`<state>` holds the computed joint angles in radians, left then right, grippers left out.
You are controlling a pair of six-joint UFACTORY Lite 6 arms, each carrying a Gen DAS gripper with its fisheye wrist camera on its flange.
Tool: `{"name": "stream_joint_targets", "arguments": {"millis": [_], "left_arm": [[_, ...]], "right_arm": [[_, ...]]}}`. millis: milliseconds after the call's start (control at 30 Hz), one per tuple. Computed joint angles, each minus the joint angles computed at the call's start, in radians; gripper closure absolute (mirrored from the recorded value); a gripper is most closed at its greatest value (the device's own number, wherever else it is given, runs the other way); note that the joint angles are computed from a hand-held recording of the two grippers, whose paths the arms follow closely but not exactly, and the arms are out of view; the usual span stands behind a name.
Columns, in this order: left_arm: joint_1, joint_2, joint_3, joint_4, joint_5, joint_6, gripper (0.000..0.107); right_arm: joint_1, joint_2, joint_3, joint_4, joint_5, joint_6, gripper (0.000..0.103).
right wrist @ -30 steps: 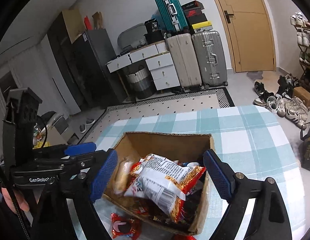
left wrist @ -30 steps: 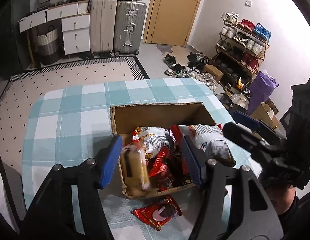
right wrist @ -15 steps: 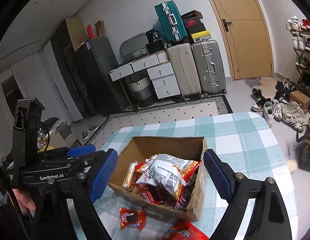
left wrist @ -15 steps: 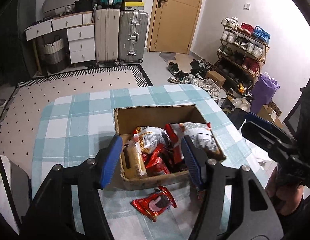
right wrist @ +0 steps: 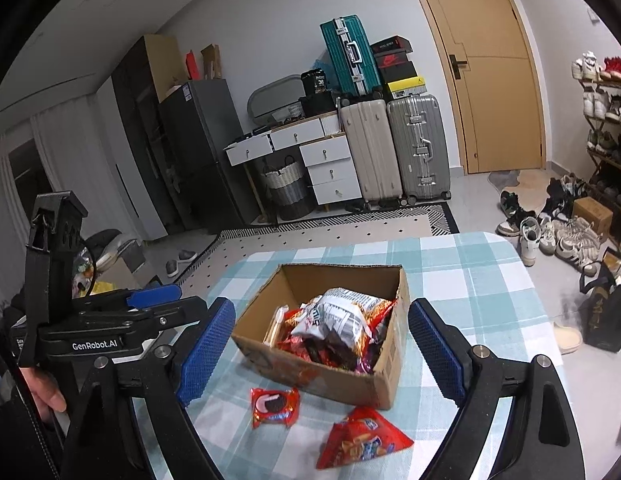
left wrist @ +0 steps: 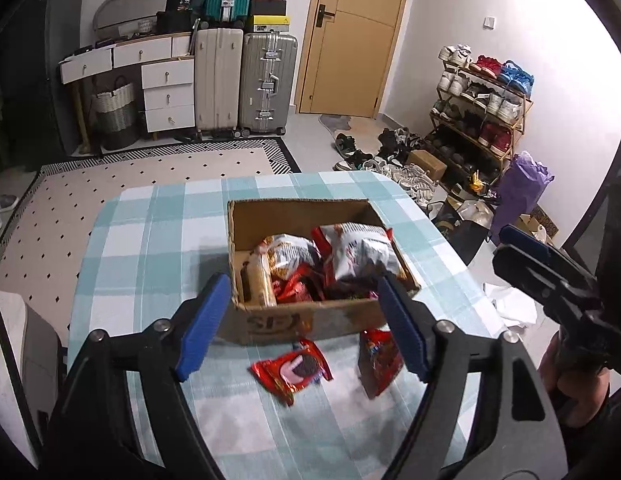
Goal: Organize snacks
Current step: 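Withdraw both tools from the box back toward the remaining packets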
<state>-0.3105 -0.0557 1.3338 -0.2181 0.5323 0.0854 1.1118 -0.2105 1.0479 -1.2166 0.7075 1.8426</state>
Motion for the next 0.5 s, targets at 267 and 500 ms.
{"name": "stream_joint_targets", "arguments": {"millis": [267,500], "left_arm": [[-0.042,-0.164,-0.178,0.057,-0.023,-0.098,0.025],[-0.143,-0.332,-0.367,0.362,-0.055,-0.407,0.017]], "right_arm": [[0.185,-0.049,-0.032,0.006,0.177,0.039,0.010],[0.341,-0.078,-0.074,0.020,0.319,0.094,0.008]]}}
